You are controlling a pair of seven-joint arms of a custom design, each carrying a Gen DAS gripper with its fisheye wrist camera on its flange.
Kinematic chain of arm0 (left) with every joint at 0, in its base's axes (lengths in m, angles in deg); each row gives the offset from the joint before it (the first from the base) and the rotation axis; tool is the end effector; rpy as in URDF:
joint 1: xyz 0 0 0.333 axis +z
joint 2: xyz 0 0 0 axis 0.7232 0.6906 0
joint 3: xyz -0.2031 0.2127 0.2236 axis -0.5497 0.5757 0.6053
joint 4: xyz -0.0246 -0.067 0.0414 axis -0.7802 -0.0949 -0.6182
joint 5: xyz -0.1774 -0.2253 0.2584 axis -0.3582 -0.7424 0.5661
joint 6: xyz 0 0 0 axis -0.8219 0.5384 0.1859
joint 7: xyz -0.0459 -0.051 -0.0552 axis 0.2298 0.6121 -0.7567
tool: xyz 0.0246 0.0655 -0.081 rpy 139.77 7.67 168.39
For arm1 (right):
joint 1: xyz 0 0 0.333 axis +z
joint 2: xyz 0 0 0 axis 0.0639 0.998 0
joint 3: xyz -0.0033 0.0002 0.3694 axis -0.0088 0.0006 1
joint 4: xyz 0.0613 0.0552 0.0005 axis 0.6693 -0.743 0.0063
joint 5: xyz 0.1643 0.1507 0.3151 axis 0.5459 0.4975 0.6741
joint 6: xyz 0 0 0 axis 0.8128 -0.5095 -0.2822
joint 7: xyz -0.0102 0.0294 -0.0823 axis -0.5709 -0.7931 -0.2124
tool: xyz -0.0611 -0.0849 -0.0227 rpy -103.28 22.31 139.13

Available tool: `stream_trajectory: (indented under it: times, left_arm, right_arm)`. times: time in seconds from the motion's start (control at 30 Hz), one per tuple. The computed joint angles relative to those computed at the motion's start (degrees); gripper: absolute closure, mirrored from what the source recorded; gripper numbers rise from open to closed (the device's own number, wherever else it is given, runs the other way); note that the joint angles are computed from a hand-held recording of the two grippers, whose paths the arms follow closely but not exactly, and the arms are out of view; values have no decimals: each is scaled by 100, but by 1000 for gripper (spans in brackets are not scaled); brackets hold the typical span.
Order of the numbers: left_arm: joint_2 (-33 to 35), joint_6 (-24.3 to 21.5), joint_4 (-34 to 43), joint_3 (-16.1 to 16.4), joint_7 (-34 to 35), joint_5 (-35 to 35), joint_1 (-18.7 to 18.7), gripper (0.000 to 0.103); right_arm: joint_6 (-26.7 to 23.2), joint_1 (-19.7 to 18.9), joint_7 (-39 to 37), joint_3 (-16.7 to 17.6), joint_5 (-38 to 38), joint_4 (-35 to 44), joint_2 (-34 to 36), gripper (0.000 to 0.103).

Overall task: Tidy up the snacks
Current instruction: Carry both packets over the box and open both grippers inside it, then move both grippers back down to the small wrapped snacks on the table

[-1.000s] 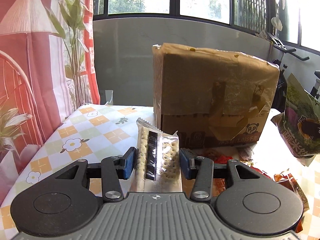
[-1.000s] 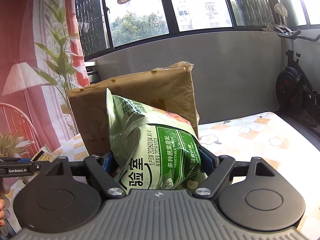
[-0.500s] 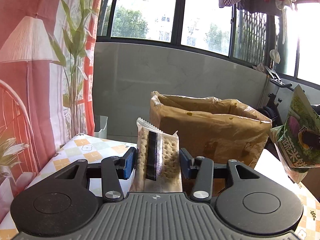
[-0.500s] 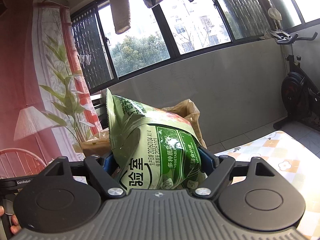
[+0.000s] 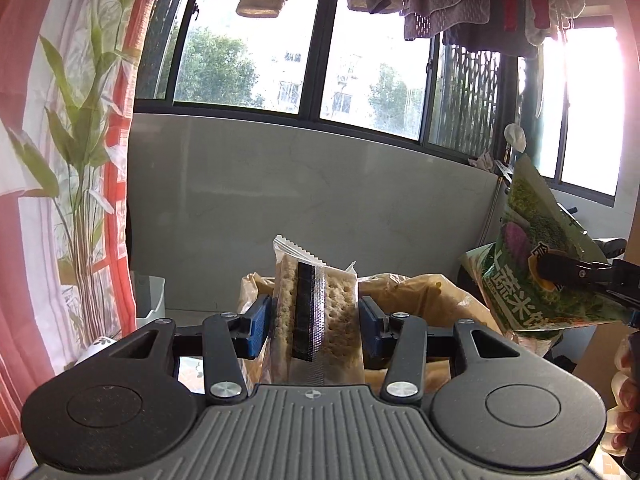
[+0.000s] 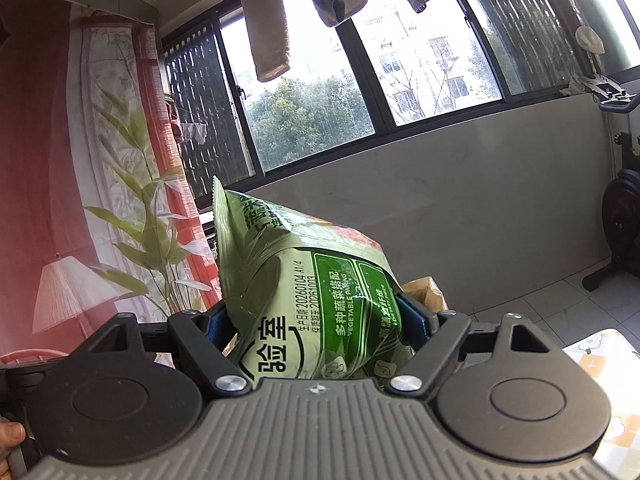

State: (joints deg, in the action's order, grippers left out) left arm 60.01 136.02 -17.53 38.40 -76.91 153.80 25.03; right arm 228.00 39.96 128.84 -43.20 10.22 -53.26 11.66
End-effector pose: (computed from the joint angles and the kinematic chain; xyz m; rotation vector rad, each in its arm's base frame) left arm 0.5225 -0.3709 0.6073 -1.4518 1.4136 -1.1781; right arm 0.5411 0.3502 0.6704 -1.3432 1.1233 -0.5177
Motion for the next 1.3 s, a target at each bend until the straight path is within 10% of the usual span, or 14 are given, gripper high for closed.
stream_trajectory:
  times: [0.1,0.27,0.5,0.6,1.0,1.3]
  left_arm:
    - [348,83,512,64,255,-104,11,54]
    - [951,304,1235,286,1061,-913,-45,54]
    - [1482,549,1742,660,1867,-1815,-164,51]
    - [1546,634,1787,787,2045,-2251,-188,31]
    - [770,546,905,864,1711,-2324,-224,31]
    - [-214,342,-214,375,1381,-1865,133,31]
  right_arm:
    - [-531,-174,272,23,-194,790,481,21]
    - [-1584,464,1318,-1112,-627,2045,1322,21]
    - [-2479,234,2265,-1112,-1076,3061,2034,16]
    - [-2544,103,2413,-961,-1259,2999,2014,14]
    - [-2656,-22,3212,-871,-2422,2323,1533,0]
    - [-1707,92,3365,-772,-3120,971,667,0]
